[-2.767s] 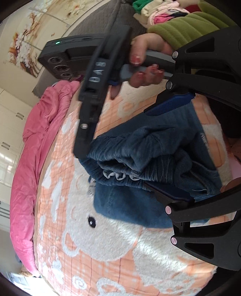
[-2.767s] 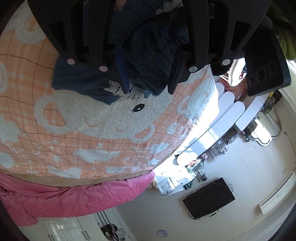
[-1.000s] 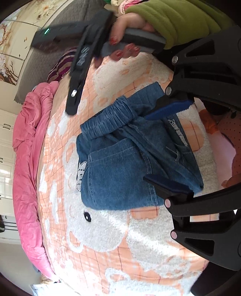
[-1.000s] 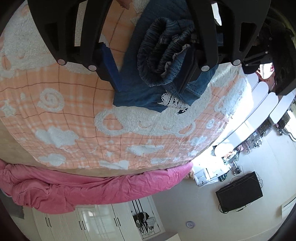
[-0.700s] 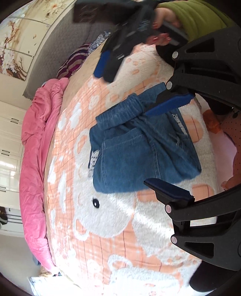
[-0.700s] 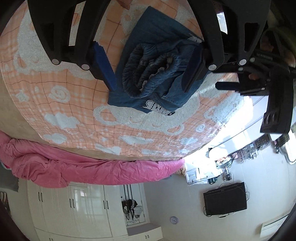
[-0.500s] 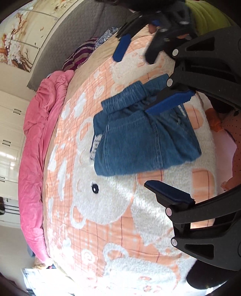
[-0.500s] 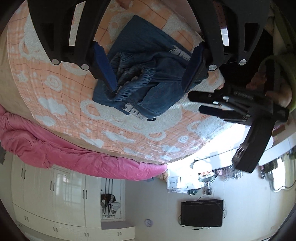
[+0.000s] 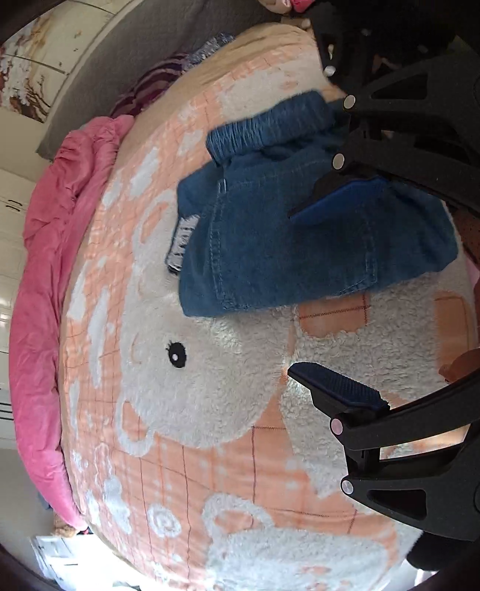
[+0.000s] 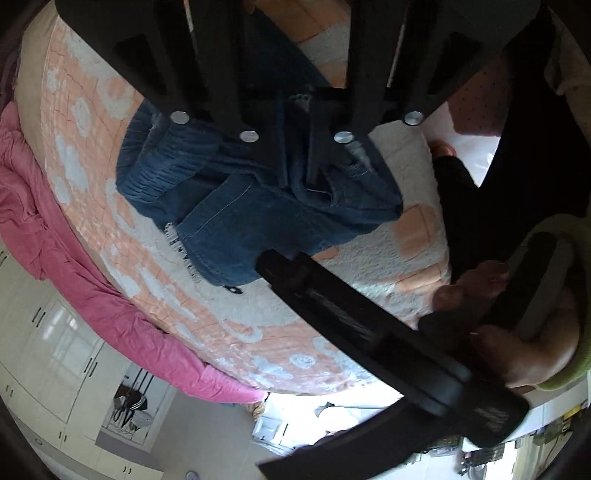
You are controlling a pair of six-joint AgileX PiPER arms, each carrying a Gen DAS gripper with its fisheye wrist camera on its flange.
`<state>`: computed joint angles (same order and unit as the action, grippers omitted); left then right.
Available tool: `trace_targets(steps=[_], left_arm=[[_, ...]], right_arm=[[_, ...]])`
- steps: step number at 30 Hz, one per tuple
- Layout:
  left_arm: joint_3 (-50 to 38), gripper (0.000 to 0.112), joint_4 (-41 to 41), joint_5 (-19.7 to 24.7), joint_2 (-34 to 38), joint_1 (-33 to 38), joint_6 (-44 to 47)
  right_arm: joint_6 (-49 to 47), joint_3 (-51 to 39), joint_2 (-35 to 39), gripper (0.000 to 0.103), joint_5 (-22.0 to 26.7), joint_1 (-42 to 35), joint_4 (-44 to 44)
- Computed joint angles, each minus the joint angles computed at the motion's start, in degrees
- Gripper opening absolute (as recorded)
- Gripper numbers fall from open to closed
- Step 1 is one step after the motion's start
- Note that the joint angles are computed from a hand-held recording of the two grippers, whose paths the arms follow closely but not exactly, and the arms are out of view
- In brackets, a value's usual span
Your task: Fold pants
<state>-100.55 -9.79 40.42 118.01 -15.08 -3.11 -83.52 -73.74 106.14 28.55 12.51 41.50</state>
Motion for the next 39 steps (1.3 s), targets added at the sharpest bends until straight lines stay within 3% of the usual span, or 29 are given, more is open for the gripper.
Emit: trace_targets(steps=[2, 4, 8, 12, 15, 18, 22, 25, 32, 37, 39], left_arm=[[-1.5, 0.069, -1.8, 1.0, 2.2, 0.4, 0.5], [-0.2, 0.070, -3.4, -0.7, 2.1, 0.6, 1.3], [0.6, 0.070, -0.5, -1.4, 1.2, -0.3, -0.9], [3.2, 0.070, -1.5, -3.4, -1.1, -0.3, -0.5], [4.5, 0.070, -0.1, -4.9, -2.9, -1.0, -1.0], [5.3, 0.071, 0.4, -5.8, -4.1, -1.4, -1.1], [5.7, 0.071, 1.1, -6.2, -4.8, -1.6, -1.6], [5.5, 0.072, 0.7, -6.1, -4.4, -1.4, -1.7], [3.6, 0.072, -4.9, -4.7, -1.2, -0.2, 1.6], [1.6, 0.072, -4.1, -4.5, 1.3, -1.0, 1.4], [0.8, 0.072, -3.3, -4.1, 2.0, -1.2, 1.1]], right_arm=[[0.7, 1.6, -0.8, 0.005, 1.4, -1.0, -1.8], [2.5, 2.1, -0.5, 0.006, 1.1, -1.5, -1.6], [6.3, 0.7, -0.1, 0.010, 2.8, -1.3, -2.9], [-0.8, 0.8, -3.0, 0.053, 12.8, -7.5, 12.0], [-4.0, 1.9, -5.9, 0.060, 14.0, -11.8, 20.7], [2.3, 0.2, -6.1, 0.078, 10.7, -15.4, 25.1], [21.1, -6.8, -1.0, 0.078, 7.6, -17.4, 16.6], [28.3, -9.8, 1.9, 0.078, 6.6, -17.3, 11.2], [41.2, -20.9, 11.7, 0.076, 15.5, -17.9, 2.1], [47.5, -33.0, 20.3, 0.051, 23.4, -17.1, -1.1], [47.4, -35.2, 21.9, 0.049, 25.2, -16.7, -0.9]])
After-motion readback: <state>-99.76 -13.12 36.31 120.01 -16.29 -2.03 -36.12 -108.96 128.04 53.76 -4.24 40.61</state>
